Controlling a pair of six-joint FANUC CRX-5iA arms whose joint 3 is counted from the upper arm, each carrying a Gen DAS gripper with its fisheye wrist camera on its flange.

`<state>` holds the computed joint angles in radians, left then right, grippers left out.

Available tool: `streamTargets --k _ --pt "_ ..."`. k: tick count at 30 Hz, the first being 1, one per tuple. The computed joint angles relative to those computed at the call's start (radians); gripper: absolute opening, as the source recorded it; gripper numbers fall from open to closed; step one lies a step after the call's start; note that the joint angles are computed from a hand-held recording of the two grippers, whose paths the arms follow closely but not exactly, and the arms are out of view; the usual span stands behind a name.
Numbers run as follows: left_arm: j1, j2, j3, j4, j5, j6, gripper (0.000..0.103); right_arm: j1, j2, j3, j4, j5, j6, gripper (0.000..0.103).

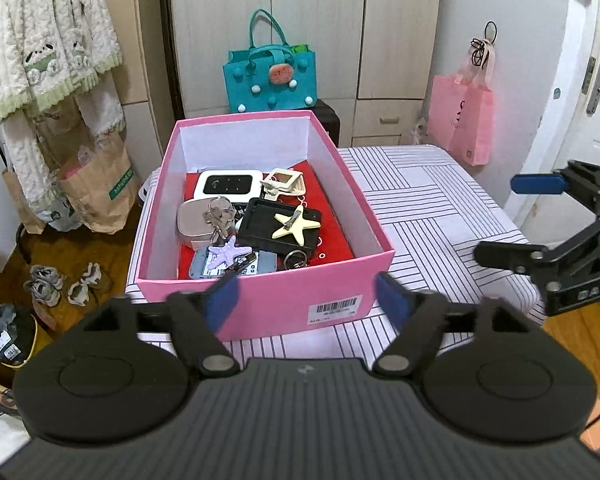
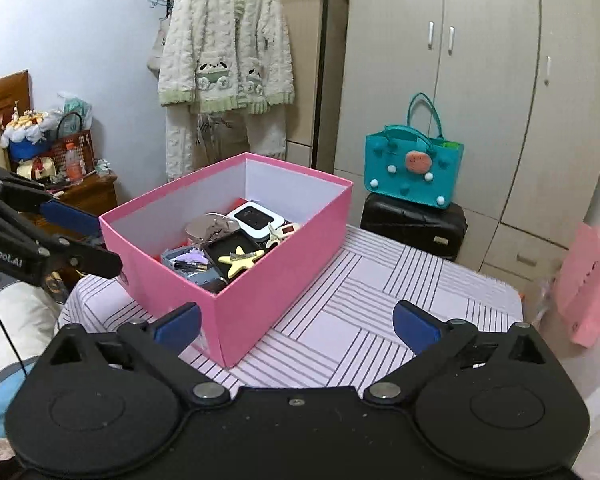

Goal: Organize rigid objects

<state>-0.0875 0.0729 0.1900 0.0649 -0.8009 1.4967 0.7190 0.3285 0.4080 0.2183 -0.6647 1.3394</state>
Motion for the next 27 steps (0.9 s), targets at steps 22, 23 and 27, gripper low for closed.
streamTargets --k 22,23,27 --pt "-0.243 -0.001 0.055 -0.526 -0.082 0.538 0.102 0.027 -0.206 -0.41 0.434 0.1 -0.638 0.103" --pt "-0.245 -0.002 0.054 -0.525 -0.083 0.551 0.102 0.033 -0.215 -0.434 0.472 0.102 -0.679 0.103" --pt "-0.263 -0.001 0.057 -0.546 -0.104 0.593 0.102 0.047 -0.242 -0.519 0.652 0.093 -0.84 0.103"
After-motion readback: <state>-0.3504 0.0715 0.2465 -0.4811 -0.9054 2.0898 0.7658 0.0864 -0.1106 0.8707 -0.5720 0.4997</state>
